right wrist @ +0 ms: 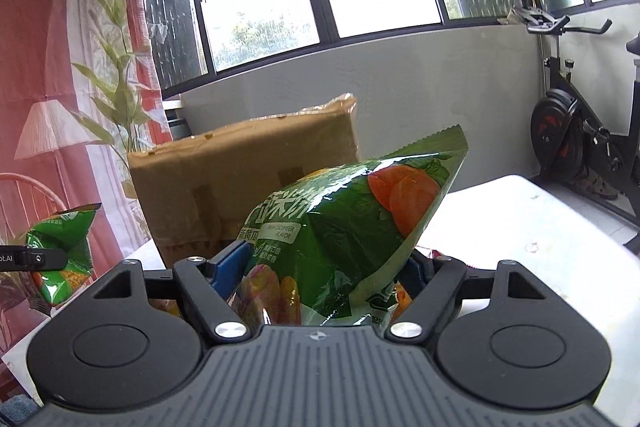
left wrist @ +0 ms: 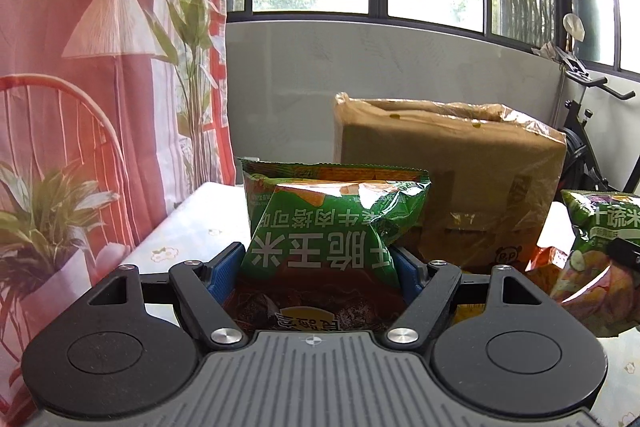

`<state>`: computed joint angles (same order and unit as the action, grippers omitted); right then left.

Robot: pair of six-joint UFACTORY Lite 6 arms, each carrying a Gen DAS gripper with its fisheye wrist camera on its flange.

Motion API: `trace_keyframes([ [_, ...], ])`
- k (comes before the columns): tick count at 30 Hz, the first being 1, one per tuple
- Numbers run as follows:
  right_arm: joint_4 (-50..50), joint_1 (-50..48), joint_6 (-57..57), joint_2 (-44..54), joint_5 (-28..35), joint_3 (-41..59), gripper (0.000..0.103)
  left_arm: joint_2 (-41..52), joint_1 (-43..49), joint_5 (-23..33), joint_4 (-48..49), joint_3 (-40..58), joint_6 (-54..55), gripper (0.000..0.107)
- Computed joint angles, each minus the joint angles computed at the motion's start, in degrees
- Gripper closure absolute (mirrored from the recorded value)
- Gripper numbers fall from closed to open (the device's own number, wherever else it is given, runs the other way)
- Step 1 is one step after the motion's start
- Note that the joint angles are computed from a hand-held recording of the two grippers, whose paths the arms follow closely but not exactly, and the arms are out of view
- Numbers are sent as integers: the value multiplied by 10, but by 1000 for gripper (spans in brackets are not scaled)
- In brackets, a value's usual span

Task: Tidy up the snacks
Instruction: 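Lift both green bags over the cardboard box and open both grippers to drop them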

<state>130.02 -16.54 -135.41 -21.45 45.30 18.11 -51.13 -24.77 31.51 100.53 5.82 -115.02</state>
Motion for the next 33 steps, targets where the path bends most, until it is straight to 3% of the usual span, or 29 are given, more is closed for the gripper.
trace_keyframes([
  [10, 10, 21, 0, 23, -14, 105, 26, 49, 86, -71, 65, 95, -11, 28],
  [15, 13, 58, 9, 54, -41, 187, 27, 110, 134, -115, 154, 148, -92, 28],
  [20, 22, 94, 18, 115, -78, 294, 27, 183, 189, -145, 322, 209, -245, 28],
  [24, 39, 124, -11, 195, -112, 408, 27, 222, 211, -149, 407, 250, -322, 28],
  [29, 36, 161, -73, 339, -170, 593, 27, 261, 216, -145, 421, 293, -334, 28],
  [33, -62, 188, -16, 475, -248, 775, 27, 276, 213, -139, 410, 311, -326, 28],
])
